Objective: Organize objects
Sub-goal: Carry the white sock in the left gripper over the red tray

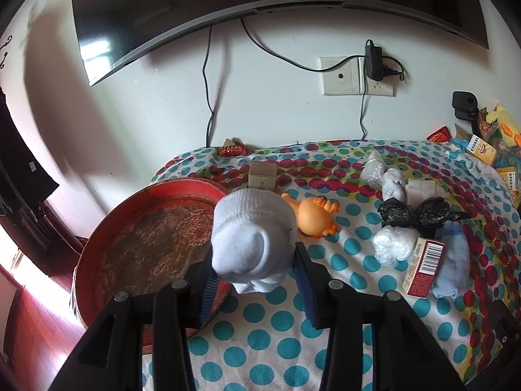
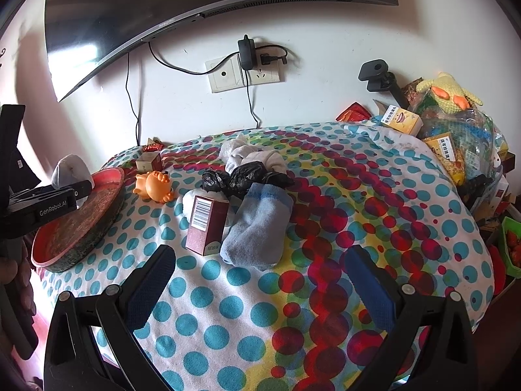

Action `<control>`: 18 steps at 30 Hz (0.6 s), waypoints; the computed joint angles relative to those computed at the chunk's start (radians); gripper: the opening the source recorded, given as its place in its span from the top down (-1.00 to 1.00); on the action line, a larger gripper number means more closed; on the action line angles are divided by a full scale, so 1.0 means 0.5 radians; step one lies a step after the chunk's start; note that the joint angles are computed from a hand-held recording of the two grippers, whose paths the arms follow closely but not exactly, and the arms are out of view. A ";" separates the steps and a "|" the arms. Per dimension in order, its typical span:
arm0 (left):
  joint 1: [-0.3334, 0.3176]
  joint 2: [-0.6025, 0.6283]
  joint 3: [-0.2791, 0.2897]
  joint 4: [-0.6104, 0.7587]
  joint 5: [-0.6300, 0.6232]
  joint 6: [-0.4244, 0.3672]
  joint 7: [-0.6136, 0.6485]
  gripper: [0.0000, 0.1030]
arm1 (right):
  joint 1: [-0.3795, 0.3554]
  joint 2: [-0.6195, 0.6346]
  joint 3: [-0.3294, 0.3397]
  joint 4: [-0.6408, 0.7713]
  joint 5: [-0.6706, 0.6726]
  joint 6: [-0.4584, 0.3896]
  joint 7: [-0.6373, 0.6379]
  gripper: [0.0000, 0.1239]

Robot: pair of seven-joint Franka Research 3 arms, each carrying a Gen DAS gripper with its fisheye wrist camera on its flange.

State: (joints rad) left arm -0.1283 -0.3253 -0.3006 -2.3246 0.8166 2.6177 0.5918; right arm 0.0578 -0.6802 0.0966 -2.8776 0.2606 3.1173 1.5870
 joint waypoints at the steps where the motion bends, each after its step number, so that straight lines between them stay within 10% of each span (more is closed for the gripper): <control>1: 0.002 -0.005 0.007 -0.005 -0.006 0.000 0.003 0.16 | -0.001 -0.004 0.002 0.001 -0.001 -0.006 0.002 -0.66; 18: 0.092 -0.070 0.089 -0.101 -0.035 -0.046 0.015 0.16 | 0.050 0.008 -0.043 0.004 0.008 -0.024 -0.026 -0.66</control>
